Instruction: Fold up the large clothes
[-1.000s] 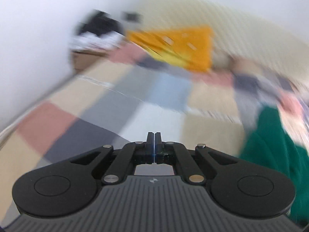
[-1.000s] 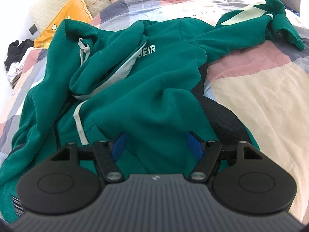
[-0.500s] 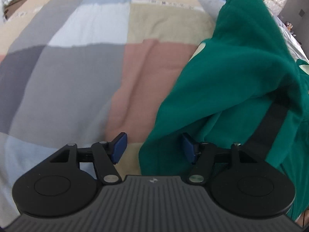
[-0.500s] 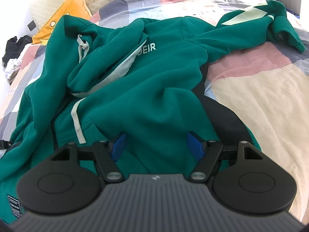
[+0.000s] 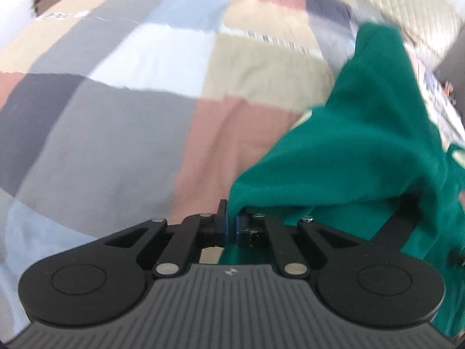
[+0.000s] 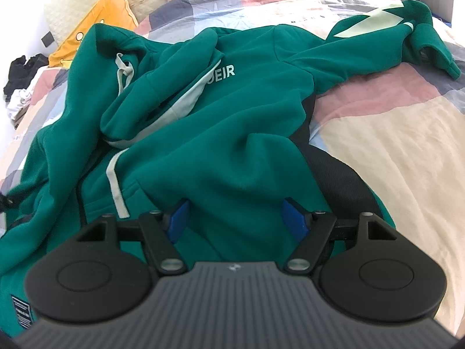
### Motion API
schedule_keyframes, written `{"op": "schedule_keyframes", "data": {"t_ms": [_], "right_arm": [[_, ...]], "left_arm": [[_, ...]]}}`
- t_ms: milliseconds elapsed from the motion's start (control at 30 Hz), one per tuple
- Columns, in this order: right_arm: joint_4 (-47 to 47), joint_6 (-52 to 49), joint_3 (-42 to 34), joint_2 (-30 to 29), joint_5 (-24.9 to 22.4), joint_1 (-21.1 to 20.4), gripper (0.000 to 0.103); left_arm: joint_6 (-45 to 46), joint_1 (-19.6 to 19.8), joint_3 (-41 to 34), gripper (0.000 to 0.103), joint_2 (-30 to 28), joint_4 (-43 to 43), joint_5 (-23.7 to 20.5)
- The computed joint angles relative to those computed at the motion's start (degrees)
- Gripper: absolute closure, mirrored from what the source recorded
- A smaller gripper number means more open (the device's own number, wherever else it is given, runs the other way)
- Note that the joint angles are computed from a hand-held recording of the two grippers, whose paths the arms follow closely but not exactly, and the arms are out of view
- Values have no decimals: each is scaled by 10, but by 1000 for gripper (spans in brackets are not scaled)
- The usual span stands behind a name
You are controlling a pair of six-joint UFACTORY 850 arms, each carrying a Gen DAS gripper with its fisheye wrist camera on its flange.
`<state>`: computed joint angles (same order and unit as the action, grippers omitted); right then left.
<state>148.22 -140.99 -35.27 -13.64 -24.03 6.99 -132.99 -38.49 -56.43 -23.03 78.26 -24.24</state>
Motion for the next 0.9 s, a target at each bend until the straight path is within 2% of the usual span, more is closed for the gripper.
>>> {"op": "schedule_keyframes", "data": {"t_ms": [167,333,433,533,600,700,767,900], "right_arm": [[-4,2,1,0,-4,-2,31],[-14,12,1,0,-10,-6,31],[-16,12,1,-1,-12,-6,31],[-19,15,0,-2,-15,-6,30],[-18,13,0,-2,-15,-6,30],[-17,12,0,-2,-16,-5,30],[-16,11,0,-2,-17,-5,30],[-14,6,2,-2,-17,-4,30]], "left_arm": [[60,-18,-22,98,34,-42,-103],[137,-25,-51,98,70,-83,-260],[225,-24,-87,98,59,-51,-377],[319,-31,-111,98,40,-14,-423],[374,-39,-121,98,24,-7,-414],[414,-49,-111,98,11,-5,-359],[416,-56,-99,98,0,-15,-316],[378,-63,-62,95,-8,-17,-201]]}}
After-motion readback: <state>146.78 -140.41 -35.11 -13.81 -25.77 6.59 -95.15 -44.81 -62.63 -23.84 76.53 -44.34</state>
